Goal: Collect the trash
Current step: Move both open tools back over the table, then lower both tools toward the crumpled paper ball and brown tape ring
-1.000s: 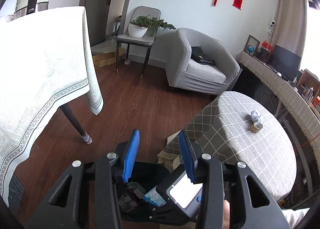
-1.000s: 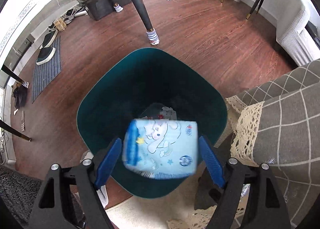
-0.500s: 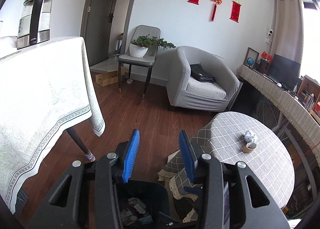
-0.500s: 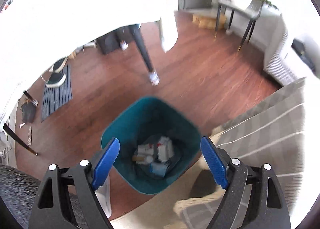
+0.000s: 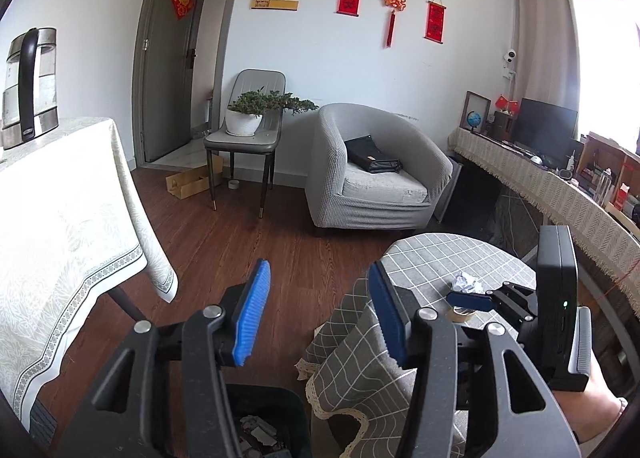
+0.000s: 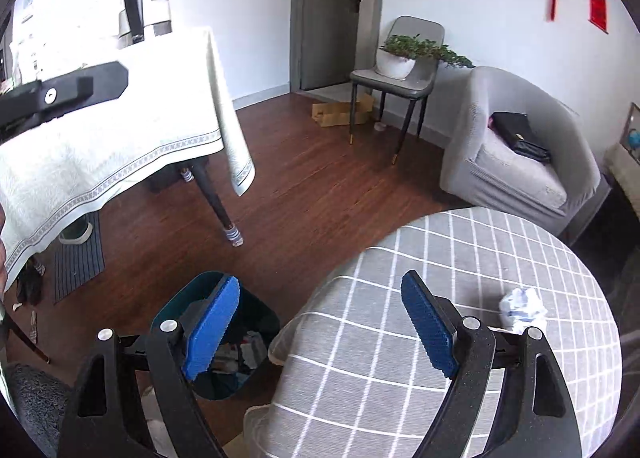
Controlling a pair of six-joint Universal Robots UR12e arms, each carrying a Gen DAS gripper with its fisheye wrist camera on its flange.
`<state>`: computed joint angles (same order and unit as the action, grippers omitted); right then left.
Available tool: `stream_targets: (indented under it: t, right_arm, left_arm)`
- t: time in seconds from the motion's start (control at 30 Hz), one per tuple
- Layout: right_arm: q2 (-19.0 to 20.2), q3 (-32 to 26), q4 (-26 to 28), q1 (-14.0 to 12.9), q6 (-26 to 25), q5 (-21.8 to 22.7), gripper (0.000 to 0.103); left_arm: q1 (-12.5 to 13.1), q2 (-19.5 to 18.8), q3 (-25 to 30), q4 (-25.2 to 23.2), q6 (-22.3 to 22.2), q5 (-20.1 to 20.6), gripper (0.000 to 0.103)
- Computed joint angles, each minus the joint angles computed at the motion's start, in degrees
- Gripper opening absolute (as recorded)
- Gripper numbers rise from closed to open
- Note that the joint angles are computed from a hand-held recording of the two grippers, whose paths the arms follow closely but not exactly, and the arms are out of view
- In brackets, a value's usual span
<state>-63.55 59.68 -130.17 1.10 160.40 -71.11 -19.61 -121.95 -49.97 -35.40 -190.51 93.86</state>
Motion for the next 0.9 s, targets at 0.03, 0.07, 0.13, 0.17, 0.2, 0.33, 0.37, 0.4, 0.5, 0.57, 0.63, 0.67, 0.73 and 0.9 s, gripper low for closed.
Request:
stream_targets:
  t: [0.03, 0.07, 0.13, 0.17, 0.2, 0.33, 0.37, 0.4, 0.5, 0.57, 0.63, 0.67, 0.73, 0.9]
  right_arm:
    - [0.0, 0.0, -0.4, -0.6, 0.8, 0.2, 0.084]
    - [0.0, -0.2, -0.8, -1.2, 1.5, 0.5, 0.084]
    - [-0.1, -0.3, -1.2, -2.4, 2.9, 1.1, 0.084]
    - [-0.1, -0.3, -1.4, -3.1, 3.6, 1.4, 0.084]
    - [-0.2, -0.1, -1.7, -3.8, 4.3, 1.7, 0.084]
    - [-0.4, 0.3, -2.8, -6.3, 7.2, 2.3, 0.086]
    - [-0.3, 0.2, -2.5, -6.8, 7.9, 2.5, 0.086]
    - [-0.1, -0.1, -2.1, -7.4, 8.4, 2.7, 0.087]
    - [0.3, -0.4, -0.8, -8.7, 8.5, 3.0, 0.087]
    - [0.3, -0.1, -0.7, -9.6, 8.6, 3.6, 0.088]
    - [0.3, 0.3, -0.5, -10.6, 9.5, 4.6, 0.088]
    - [0.3, 0.5, -0.5, -10.9, 9.9, 4.8, 0.089]
    - [0.2, 0.8, -0.6, -11.5, 10.8, 4.8, 0.089]
    - [0.4, 1.0, -0.1, -12.6, 11.6, 5.1, 0.089]
  left_arm:
    - [-0.4, -0.6, 0.9, -0.2, 1.0, 0.3, 0.061]
    - [-0.8, -1.0, 1.7, -0.6, 1.9, 0.3, 0.062]
    - [-1.6, -2.2, 3.4, -1.6, 3.3, 0.0, 0.067]
    - [-1.9, -2.9, 4.7, -2.5, 3.9, -0.6, 0.068]
    - [-2.1, -3.7, 5.8, -3.5, 4.3, -1.2, 0.069]
    - [-3.4, -7.2, 11.2, -7.9, 6.4, -1.1, 0.081]
    - [-3.8, -8.2, 12.4, -8.8, 6.5, -1.0, 0.082]
    - [-4.1, -9.0, 13.5, -9.6, 6.3, -1.0, 0.084]
    - [-4.9, -11.0, 15.9, -11.8, 5.9, -1.4, 0.088]
    - [-5.4, -12.8, 18.6, -14.0, 6.0, -2.3, 0.088]
    - [-5.8, -14.8, 21.5, -16.2, 6.4, -3.1, 0.088]
    - [-6.0, -15.4, 22.5, -17.0, 6.7, -3.8, 0.088]
    - [-6.2, -17.1, 25.1, -18.9, 6.8, -4.7, 0.088]
    - [-6.9, -24.0, 37.5, -28.5, 4.8, -4.8, 0.088]
